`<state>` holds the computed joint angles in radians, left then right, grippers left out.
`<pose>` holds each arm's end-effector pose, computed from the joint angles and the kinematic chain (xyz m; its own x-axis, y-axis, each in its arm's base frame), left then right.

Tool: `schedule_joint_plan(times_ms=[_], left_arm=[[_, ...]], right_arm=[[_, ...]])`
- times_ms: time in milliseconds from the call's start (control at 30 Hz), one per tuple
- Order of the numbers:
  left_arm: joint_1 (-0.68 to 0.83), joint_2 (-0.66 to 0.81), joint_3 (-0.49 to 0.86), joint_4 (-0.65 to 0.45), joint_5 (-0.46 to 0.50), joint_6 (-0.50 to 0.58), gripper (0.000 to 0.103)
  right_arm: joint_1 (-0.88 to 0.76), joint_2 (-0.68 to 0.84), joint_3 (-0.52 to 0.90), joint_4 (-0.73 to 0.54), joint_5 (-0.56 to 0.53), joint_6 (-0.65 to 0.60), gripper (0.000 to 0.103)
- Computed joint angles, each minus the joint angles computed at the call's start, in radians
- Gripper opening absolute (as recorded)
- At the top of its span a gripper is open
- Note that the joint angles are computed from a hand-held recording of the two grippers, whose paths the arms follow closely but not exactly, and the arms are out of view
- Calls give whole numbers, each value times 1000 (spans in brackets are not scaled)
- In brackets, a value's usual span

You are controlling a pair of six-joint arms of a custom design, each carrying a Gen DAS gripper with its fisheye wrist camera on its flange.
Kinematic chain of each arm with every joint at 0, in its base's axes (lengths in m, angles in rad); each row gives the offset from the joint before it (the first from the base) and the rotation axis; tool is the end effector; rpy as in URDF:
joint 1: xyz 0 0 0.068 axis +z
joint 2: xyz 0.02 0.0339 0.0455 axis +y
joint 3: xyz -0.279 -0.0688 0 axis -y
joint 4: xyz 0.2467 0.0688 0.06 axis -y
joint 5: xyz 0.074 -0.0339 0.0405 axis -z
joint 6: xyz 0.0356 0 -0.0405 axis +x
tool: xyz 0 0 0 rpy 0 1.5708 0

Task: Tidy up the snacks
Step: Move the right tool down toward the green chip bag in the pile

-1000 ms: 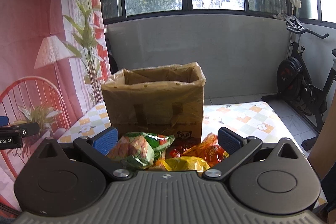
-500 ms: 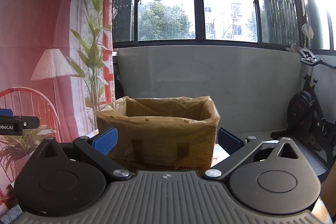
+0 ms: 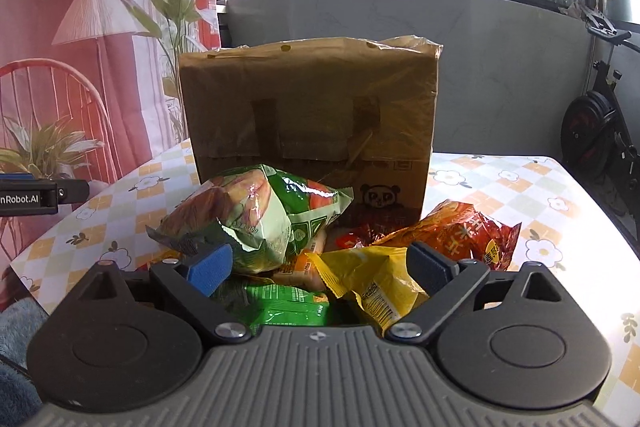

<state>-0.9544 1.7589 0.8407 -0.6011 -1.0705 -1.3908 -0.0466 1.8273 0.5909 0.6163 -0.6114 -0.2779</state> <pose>0.1841 -0.2058 0.1371 -0.4628 -0.1632 -0.8713 -0.5026 0.8580 0.1062 0.3130 0.0059 0.1101 -0.4407 -0.2043 -0.8741 -0.5713 0.8149 0.0975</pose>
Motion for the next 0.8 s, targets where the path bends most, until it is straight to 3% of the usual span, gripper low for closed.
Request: schedule_joint_plan(times_ms=[300, 533, 800], left_arm=[[28, -9, -26, 47, 62, 35, 88], [46, -6, -61, 129, 92, 92, 88], [64, -21, -89, 183, 121, 110, 86]], right_arm=[[5, 38, 54, -192, -28, -74, 87], [14, 35, 42, -179, -25, -79, 83], [9, 12, 20, -177, -102, -128, 81]])
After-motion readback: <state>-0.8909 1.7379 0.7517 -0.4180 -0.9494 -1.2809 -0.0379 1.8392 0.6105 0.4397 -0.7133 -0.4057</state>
